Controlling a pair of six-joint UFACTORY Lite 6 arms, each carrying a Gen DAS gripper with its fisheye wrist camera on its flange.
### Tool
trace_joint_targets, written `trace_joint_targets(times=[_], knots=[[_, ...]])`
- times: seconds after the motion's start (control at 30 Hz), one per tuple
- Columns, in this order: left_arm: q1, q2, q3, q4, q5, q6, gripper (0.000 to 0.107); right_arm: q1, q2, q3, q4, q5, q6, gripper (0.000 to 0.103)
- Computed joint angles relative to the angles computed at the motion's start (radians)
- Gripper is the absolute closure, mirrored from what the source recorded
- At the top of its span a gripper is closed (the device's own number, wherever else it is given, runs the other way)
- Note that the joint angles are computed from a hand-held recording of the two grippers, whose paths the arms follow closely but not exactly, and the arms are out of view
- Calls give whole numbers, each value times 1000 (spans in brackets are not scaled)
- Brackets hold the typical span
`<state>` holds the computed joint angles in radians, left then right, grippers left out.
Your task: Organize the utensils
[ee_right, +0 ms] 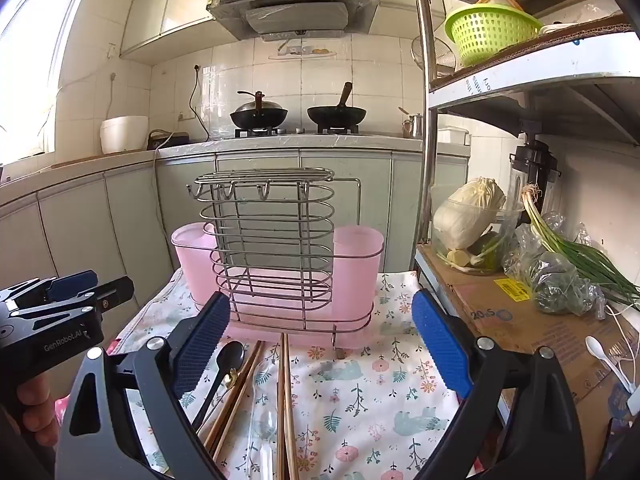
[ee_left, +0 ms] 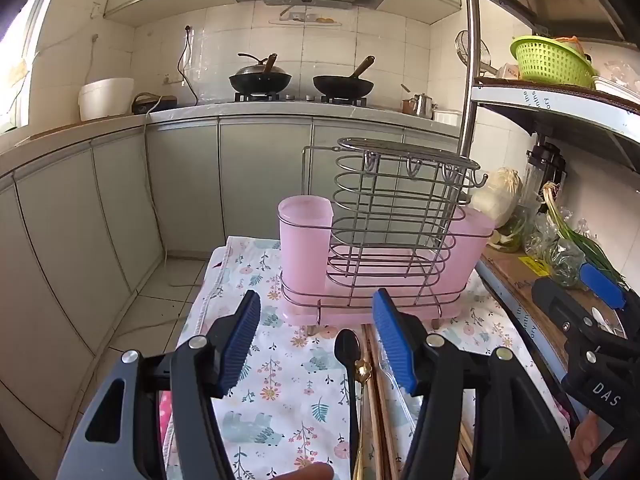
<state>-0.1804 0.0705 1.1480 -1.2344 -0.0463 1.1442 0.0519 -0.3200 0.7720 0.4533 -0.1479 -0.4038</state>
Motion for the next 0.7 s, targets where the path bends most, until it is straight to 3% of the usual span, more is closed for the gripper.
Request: trace_joint_targets(times=[0.53, 0.7], knots=[[-1, -1, -2, 71, -6, -66, 49, 11, 4, 0, 50, -13, -48, 10], [-2, -1, -2, 71, -8, -66, 49, -5, 2, -6, -55, -10, 49, 10]])
